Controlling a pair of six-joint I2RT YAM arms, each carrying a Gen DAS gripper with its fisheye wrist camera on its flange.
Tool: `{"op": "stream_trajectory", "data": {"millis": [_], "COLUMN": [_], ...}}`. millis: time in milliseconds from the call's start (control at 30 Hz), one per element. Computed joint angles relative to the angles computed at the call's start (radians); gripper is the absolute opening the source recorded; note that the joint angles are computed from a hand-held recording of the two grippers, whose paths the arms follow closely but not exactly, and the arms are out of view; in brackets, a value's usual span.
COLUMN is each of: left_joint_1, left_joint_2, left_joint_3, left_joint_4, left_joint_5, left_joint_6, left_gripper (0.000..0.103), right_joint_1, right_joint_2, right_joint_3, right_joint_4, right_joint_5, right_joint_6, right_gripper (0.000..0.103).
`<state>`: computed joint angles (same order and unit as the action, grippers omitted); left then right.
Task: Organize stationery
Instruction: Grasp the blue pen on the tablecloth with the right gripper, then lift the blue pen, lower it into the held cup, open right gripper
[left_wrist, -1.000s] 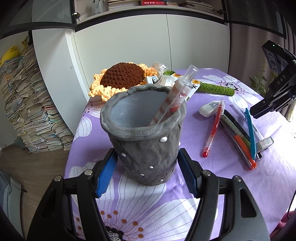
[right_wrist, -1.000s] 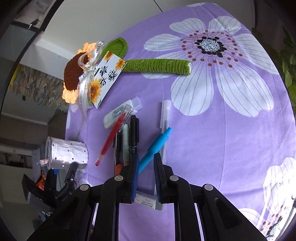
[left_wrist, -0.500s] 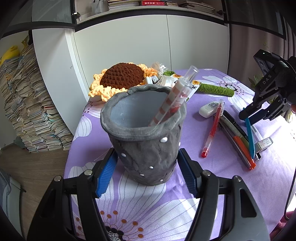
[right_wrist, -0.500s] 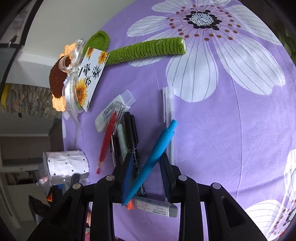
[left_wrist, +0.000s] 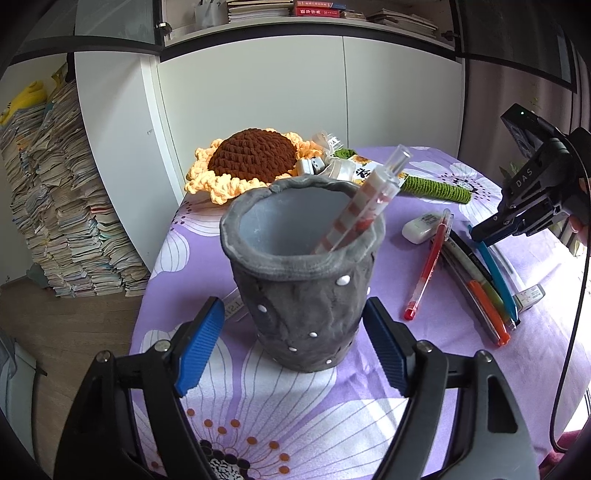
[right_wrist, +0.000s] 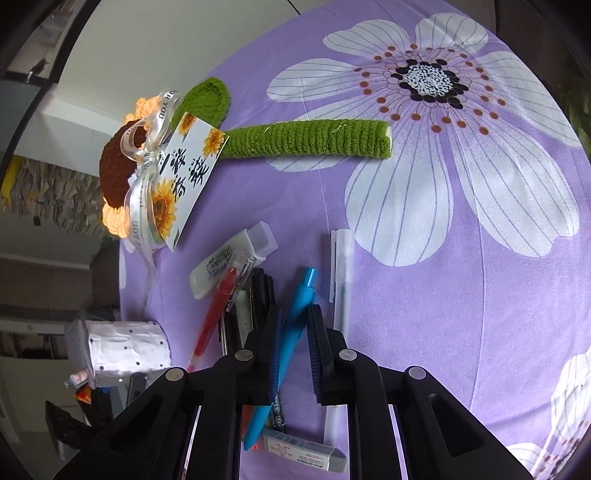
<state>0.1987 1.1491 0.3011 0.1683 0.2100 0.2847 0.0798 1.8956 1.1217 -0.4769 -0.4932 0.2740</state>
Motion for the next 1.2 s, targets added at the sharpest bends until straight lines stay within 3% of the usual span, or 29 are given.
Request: {"op": "stream_trajectory", "data": {"millis": [233,433,533,600,633,733,833,1200], "left_joint_1": [-0.004,0.003,-0.009,-0.014,-0.011,0.005,0.017,0.01], "left_joint_2": [0.019,-0.003,-0.012,0.0,0.006,0.033,0.042,0.024], "left_joint_3": [0.009,-0.004,-0.011,-0.005,0.0,0.021,0.029,0.019], "left_joint_4": [0.021,0.034,0.043,0.04,0.038,0.018,0.008,0.007], "left_joint_5": [-0.006,0.001,-0.014,-0.018,-0.012,0.022,0.047,0.045], "left_joint_6": [-0.029,-0.038,-0.035,-0.032,-0.032,-0.028,-0.024,-0.026], "left_gripper": [0.076,0.076,0.076,0.076,0.076,0.075,0.067,0.066], "right_joint_1": [0.058,0.154,0.174,0.184,0.184,0.2,0.211,0.247], "right_joint_2": [0.002,0.044,0.053,0.052,0.052,0.04,-0.023,-0.483], "right_joint_3": [0.056,0.152,0.163,0.159,0.157,0.143,0.068,-0.157], "right_joint_4": [-0.066,-0.138,-0.127,-0.111,-0.109,-0.097,-0.044,0.038], "right_joint_5": [0.134,0.303,0.336,0.348,0.345,0.352,0.335,0.259], "right_joint_6": [-0.01,-0.048,-0.058,-0.076,-0.081,-0.097,-0.117,-0.157], "right_gripper": [0.015,0.028,0.028,0.025,0.015,0.014,0.012,0.011]}}
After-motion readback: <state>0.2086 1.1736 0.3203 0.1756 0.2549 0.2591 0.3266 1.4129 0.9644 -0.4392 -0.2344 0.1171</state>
